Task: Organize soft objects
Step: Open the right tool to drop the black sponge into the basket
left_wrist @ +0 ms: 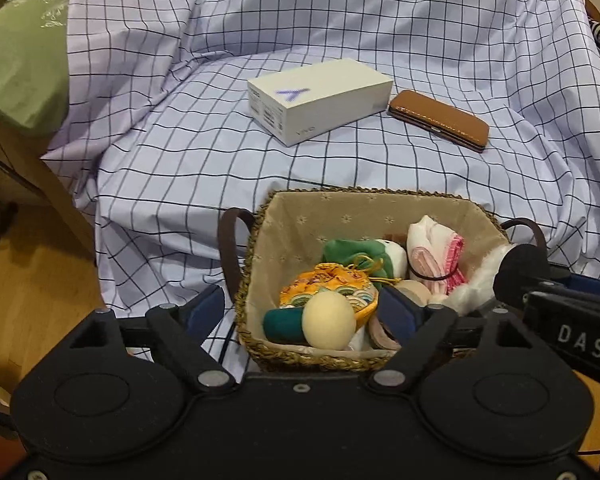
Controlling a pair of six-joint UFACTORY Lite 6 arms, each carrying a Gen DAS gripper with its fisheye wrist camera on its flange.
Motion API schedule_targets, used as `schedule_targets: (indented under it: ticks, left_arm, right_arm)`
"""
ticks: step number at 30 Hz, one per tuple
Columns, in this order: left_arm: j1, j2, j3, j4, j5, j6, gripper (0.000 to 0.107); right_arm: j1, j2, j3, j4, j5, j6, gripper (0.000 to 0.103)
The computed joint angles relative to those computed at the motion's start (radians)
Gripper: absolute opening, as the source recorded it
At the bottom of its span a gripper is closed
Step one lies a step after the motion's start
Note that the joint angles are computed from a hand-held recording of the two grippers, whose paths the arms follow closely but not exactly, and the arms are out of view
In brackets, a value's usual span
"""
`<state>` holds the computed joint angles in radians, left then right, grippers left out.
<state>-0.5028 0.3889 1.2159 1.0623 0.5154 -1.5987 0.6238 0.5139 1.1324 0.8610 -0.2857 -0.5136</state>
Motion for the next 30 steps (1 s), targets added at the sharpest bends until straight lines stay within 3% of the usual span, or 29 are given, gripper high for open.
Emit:
schedule_targets:
  ticks: [9,24,30]
  left_arm:
    - [0.003,-0.011,-0.019,0.014,0.028,-0.04,0.086]
    - [0.003,-0.036,-0.046,0.052,0.036,-0.094,0.089]
    - [0.002,-0.035,-0.053,0.052,0.032,-0.099,0.09]
  right_arm:
    - [0.012,0.018,0.035,0.078,0.021,-0.111,0.056]
    - [0.005,0.018,0.046,0.048,0.037,-0.082,0.057]
    - [-0.001,0.013,0.043,0.048,0.046,-0.076,0.062]
